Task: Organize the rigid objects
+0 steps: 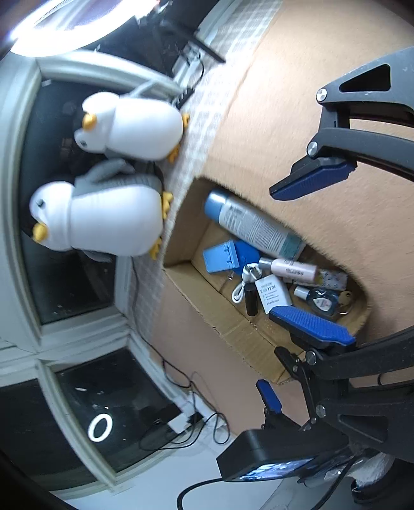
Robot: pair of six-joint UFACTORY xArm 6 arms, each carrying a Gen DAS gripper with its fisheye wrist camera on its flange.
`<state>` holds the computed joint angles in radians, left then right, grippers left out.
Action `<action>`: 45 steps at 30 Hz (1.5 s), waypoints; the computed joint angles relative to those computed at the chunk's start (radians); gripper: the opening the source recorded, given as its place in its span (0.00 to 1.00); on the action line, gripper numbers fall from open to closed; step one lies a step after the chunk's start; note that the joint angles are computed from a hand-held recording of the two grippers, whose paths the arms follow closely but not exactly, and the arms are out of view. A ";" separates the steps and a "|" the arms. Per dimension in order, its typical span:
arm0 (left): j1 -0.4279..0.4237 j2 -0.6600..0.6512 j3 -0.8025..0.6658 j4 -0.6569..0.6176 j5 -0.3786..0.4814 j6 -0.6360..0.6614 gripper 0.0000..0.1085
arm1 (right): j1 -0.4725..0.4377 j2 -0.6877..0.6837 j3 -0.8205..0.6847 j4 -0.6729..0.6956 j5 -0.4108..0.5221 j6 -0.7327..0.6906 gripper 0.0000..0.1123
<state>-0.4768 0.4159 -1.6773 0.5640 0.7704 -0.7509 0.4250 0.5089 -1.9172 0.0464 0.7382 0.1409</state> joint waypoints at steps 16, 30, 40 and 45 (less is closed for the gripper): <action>-0.083 -0.223 0.129 0.088 -0.006 -0.099 0.68 | -0.019 -0.433 0.506 -0.277 -0.194 0.250 0.69; -0.115 -0.260 0.149 0.055 -0.013 -0.087 0.74 | -0.016 -0.564 0.661 -0.468 -0.237 0.431 0.78; -0.120 -0.221 0.110 -0.002 -0.011 -0.020 0.77 | -0.023 -0.569 0.672 -0.540 -0.209 0.516 0.79; -0.122 -0.209 0.098 -0.020 -0.009 0.001 0.77 | -0.023 -0.566 0.670 -0.556 -0.195 0.537 0.79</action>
